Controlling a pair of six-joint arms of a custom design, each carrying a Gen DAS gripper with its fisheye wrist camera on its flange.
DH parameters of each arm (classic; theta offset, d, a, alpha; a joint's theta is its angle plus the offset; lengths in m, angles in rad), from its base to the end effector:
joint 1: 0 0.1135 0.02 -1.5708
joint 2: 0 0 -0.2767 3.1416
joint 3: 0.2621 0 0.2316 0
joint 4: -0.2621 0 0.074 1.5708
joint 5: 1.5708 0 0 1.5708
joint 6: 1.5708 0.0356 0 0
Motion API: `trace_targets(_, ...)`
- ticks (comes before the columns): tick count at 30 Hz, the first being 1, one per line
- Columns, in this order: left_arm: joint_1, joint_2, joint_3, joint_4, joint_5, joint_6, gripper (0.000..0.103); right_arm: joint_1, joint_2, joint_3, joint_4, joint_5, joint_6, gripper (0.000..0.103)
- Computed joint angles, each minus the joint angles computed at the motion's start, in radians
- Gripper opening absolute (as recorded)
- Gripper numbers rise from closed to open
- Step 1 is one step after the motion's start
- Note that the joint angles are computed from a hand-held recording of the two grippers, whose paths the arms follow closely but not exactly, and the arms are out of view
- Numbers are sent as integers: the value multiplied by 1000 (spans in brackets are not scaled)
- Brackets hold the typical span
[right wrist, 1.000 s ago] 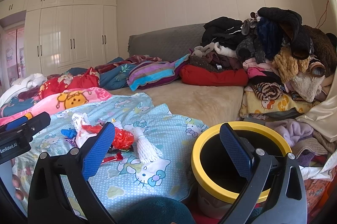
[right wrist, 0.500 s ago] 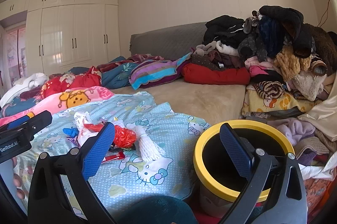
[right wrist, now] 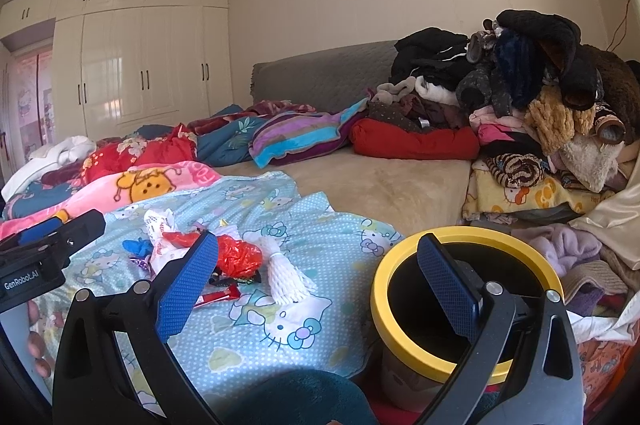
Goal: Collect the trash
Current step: 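Grasp the red crumpled plastic bag with the right gripper while left gripper grasps white printed bag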
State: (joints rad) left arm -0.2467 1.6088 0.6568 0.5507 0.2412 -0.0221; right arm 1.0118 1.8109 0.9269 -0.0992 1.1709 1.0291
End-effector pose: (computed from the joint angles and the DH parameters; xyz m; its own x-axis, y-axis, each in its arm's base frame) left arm 0.2977 -0.0837 0.2002 -0.3886 0.0757 -0.9183 0.4419 0.8898 -0.1136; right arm 0.1990 0.2562 0.1742 -0.2783 0.1840 -0.9427 0.3476 0.9342 0.0797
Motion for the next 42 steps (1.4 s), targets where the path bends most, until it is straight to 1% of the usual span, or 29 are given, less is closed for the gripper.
trace_targets(4,-10,-4,5,-21,12,10,92,-5,12,8,17,-20,-20,97)
trace_targets(8,2,23,23,-33,29,13,92,-21,-4,-23,115,-64,-123,97)
trace_targets(12,26,56,53,-39,25,1,92,-41,5,-40,264,-150,-267,97)
trace_targets(16,61,80,82,-46,41,-11,92,-72,31,-6,312,-233,-349,97)
trace_targets(19,101,103,104,-45,87,-21,92,-99,53,18,343,-305,-392,97)
trace_targets(22,135,124,136,-68,101,-28,92,-127,84,71,326,-367,-431,97)
trace_targets(29,189,183,222,-118,92,-58,92,-197,129,130,335,-475,-496,97)
trace_targets(32,208,211,263,-139,108,-71,92,-226,148,155,325,-495,-519,97)
trace_targets(35,218,246,321,-181,123,-92,92,-268,166,178,310,-542,-546,97)
trace_targets(40,216,303,402,-213,160,-118,92,-335,196,201,291,-603,-562,96)
trace_targets(42,207,329,439,-236,166,-127,92,-355,211,212,282,-624,-583,94)
